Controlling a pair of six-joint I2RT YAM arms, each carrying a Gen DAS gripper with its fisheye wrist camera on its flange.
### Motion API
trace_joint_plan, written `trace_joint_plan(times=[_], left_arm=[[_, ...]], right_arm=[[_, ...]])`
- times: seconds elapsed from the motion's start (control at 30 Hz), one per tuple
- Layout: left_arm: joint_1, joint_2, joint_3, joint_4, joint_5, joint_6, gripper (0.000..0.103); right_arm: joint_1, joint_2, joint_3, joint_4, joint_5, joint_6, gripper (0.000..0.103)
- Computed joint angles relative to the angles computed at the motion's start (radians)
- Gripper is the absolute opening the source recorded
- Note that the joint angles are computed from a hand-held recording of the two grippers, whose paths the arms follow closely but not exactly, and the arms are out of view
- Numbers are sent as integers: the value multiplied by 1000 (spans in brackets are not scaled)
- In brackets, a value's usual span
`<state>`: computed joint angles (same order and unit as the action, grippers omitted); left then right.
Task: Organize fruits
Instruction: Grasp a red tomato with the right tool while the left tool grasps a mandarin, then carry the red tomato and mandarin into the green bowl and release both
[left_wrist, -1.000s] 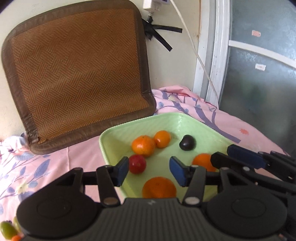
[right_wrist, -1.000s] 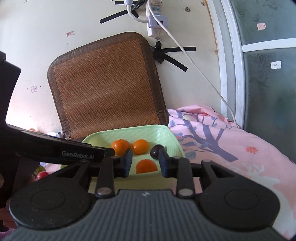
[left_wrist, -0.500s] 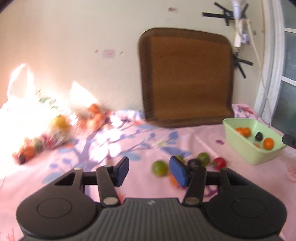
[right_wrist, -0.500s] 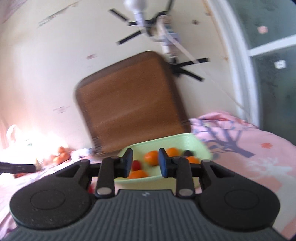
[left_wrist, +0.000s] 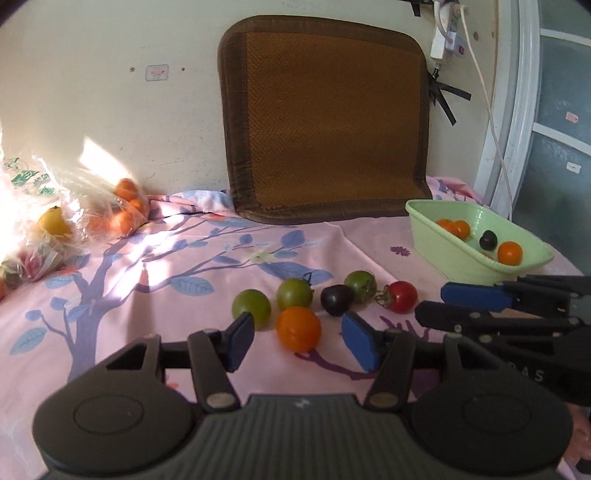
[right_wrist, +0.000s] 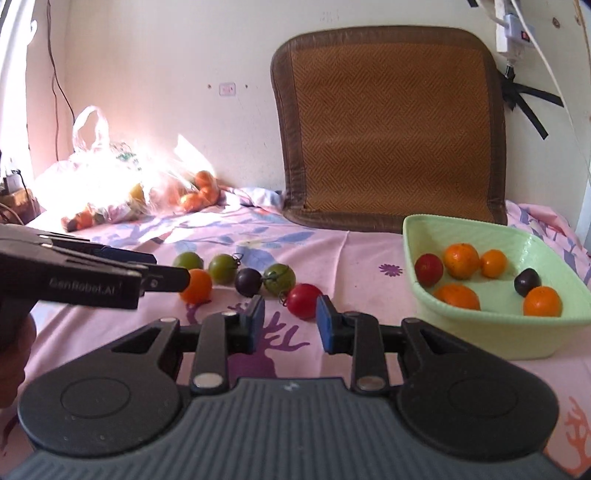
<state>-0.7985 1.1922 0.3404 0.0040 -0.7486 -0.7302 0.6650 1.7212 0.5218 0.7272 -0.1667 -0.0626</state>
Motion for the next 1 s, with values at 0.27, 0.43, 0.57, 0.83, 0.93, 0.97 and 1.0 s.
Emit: trace_joint_plan(times=[0.27,0.43,0.57,0.83,0.93,0.97,1.0], left_arm=[[60,83,22,37,71,13,45],[49,86,23,32,73,10,30],[-40,47,13,-30,38,-80,30],[-377,138,105,-145,-77,-301,30],[-422,212,168,-132,-87,-288,30],[-431,235,188,-129,-93,-280,30],[-441,265,210,-126,-100,-274,31]], right_arm=[[21,95,121,-78,64,-47,48],[16,129,208,-196,38,-38,32],[3,81,132,-136,31,-3,32],[-60,-218,-256,19,2,15,32],[-131,-310,-347,31,-11,30,32],[-155,-327,-371,42,-13,35,32],[-171,-337,-387,50,-14,35,32]])
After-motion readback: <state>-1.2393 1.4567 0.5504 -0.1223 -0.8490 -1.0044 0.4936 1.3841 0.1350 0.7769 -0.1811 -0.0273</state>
